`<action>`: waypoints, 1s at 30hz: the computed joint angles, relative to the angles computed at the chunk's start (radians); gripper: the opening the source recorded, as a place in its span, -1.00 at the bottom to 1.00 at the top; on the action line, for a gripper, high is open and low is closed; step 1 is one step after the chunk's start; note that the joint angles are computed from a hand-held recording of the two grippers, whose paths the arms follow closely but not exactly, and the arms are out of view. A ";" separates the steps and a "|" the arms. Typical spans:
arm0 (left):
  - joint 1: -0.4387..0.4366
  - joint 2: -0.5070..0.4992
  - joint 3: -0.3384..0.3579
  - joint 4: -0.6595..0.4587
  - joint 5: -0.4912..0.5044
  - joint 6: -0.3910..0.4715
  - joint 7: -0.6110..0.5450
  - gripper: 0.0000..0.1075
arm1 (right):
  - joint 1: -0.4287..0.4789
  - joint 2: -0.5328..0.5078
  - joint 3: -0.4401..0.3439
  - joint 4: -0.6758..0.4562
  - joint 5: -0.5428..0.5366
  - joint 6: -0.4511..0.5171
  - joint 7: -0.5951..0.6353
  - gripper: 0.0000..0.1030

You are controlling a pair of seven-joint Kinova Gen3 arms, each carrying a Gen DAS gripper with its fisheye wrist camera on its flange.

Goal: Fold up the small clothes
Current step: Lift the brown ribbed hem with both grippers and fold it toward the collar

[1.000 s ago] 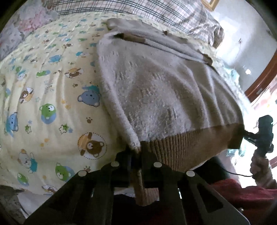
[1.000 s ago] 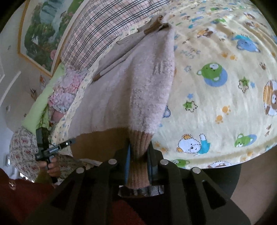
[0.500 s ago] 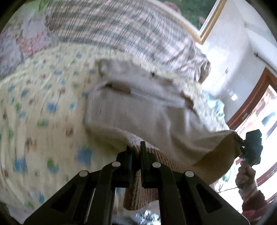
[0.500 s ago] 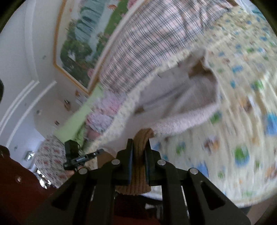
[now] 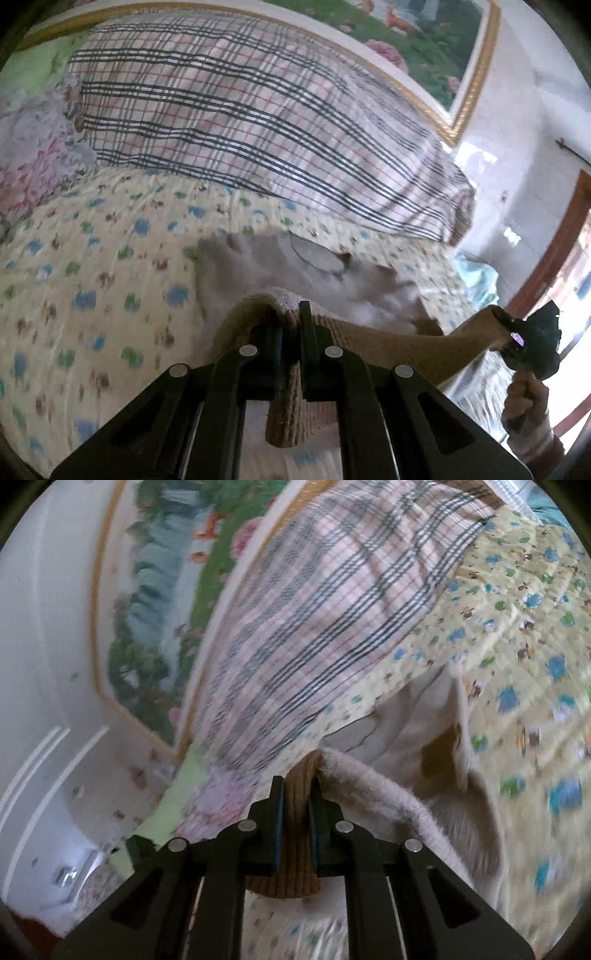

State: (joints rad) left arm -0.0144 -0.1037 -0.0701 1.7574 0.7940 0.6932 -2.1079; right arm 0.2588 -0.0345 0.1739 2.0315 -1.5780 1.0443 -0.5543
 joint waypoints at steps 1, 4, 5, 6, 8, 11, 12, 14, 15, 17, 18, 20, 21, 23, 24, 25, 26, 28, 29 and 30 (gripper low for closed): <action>0.000 0.022 0.008 -0.026 -0.016 -0.005 0.023 -0.92 | -0.008 0.019 -0.007 -0.027 0.001 -0.024 -0.021 -0.76; 0.006 0.116 0.030 -0.123 -0.072 -0.026 0.099 -0.92 | -0.025 0.075 -0.032 -0.115 0.012 -0.095 -0.069 -0.76; 0.036 0.148 0.013 -0.159 -0.112 -0.030 0.140 -0.92 | -0.028 0.091 -0.040 -0.136 0.016 -0.113 -0.082 -0.76; 0.062 0.194 -0.001 -0.205 -0.153 -0.033 0.177 -0.92 | -0.035 0.114 -0.050 -0.173 0.033 -0.145 -0.112 -0.76; 0.060 0.254 0.024 -0.266 -0.234 -0.033 0.254 -0.92 | -0.044 0.159 -0.069 -0.238 0.092 -0.202 -0.186 -0.76; 0.008 0.352 0.109 -0.351 -0.345 -0.028 0.357 -0.92 | -0.066 0.228 -0.081 -0.321 0.198 -0.262 -0.293 -0.76; 0.012 0.389 0.109 -0.382 -0.372 -0.021 0.387 -0.92 | -0.074 0.250 -0.087 -0.346 0.239 -0.282 -0.329 -0.77; 0.002 0.440 0.127 -0.421 -0.402 -0.010 0.417 -0.92 | -0.061 0.293 -0.124 -0.392 0.318 -0.314 -0.392 -0.77; -0.003 0.459 0.135 -0.433 -0.415 -0.009 0.428 -0.92 | -0.061 0.308 -0.131 -0.406 0.347 -0.324 -0.414 -0.76; 0.007 0.502 0.137 -0.467 -0.463 0.000 0.467 -0.91 | -0.069 0.342 -0.138 -0.439 0.416 -0.347 -0.474 -0.76; 0.007 0.520 0.140 -0.481 -0.477 0.006 0.481 -0.90 | -0.075 0.355 -0.140 -0.452 0.450 -0.360 -0.512 -0.76; -0.003 0.549 0.154 -0.500 -0.490 0.016 0.490 -0.88 | -0.064 0.378 -0.157 -0.469 0.480 -0.365 -0.539 -0.76; -0.010 0.558 0.161 -0.508 -0.493 0.022 0.490 -0.82 | -0.066 0.386 -0.160 -0.479 0.505 -0.370 -0.559 -0.75; -0.040 0.565 0.188 -0.512 -0.472 0.025 0.464 -0.81 | -0.052 0.393 -0.179 -0.487 0.524 -0.375 -0.580 -0.73; -0.053 0.563 0.198 -0.512 -0.462 0.028 0.451 -0.79 | -0.043 0.394 -0.191 -0.490 0.528 -0.376 -0.588 -0.71; -0.067 0.558 0.208 -0.511 -0.449 0.034 0.433 -0.76 | -0.031 0.394 -0.204 -0.492 0.529 -0.376 -0.590 -0.69; -0.080 0.551 0.213 -0.507 -0.428 0.040 0.407 -0.75 | -0.022 0.388 -0.214 -0.491 0.537 -0.378 -0.595 -0.68; -0.093 0.528 0.221 -0.497 -0.428 0.045 0.394 -0.64 | -0.015 0.367 -0.229 -0.481 0.566 -0.406 -0.613 -0.49; -0.073 0.507 0.199 -0.484 -0.451 0.037 0.412 -0.46 | -0.011 0.351 -0.237 -0.470 0.576 -0.429 -0.621 -0.38; -0.036 0.483 0.159 -0.463 -0.491 0.012 0.446 0.07 | -0.006 0.336 -0.247 -0.459 0.578 -0.451 -0.626 -0.17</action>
State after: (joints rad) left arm -0.0501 0.3797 0.0887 1.2943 0.3035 0.7049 -1.6620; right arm 0.2533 0.3017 -0.0731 1.5728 -0.9996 0.5934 -1.1804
